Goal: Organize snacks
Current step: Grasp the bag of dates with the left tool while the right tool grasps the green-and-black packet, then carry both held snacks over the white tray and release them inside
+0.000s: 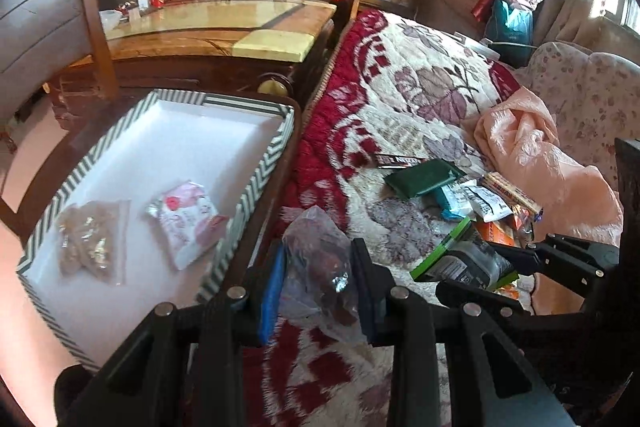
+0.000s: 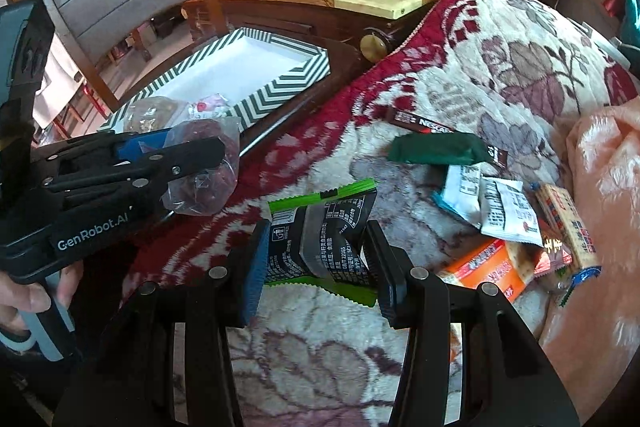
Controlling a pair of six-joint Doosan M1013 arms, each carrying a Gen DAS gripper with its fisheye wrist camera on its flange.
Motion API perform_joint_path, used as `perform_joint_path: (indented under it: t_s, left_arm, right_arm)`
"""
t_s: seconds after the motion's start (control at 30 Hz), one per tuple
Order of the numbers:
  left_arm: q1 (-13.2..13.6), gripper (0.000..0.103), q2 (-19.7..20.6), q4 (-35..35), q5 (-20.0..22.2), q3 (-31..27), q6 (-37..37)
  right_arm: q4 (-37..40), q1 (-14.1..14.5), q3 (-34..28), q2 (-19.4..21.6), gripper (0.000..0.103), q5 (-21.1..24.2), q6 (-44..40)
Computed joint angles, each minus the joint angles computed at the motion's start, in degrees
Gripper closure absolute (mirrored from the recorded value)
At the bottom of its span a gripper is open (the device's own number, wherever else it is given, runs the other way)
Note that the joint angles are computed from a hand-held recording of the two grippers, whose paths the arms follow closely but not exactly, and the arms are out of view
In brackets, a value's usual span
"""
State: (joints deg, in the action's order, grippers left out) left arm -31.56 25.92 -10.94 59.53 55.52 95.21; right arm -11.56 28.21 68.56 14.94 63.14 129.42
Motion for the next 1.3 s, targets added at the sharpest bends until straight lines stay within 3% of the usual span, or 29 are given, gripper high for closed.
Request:
perform_joint_path:
  t_s: [0.63,1.3]
  left_arm:
    - [3.03,0.069,-1.41,4.27,-2.80,1.11,-4.46]
    - [5.40,0.069,-1.31,7.67,-2.94,1.48,-9.86]
  right_arm:
    - [1.75,1.19,-8.34,4.95,0.057,2.93,-5.95]
    - [4.48,1.67,-17.77,10.98,0.057,6.54,-12.41]
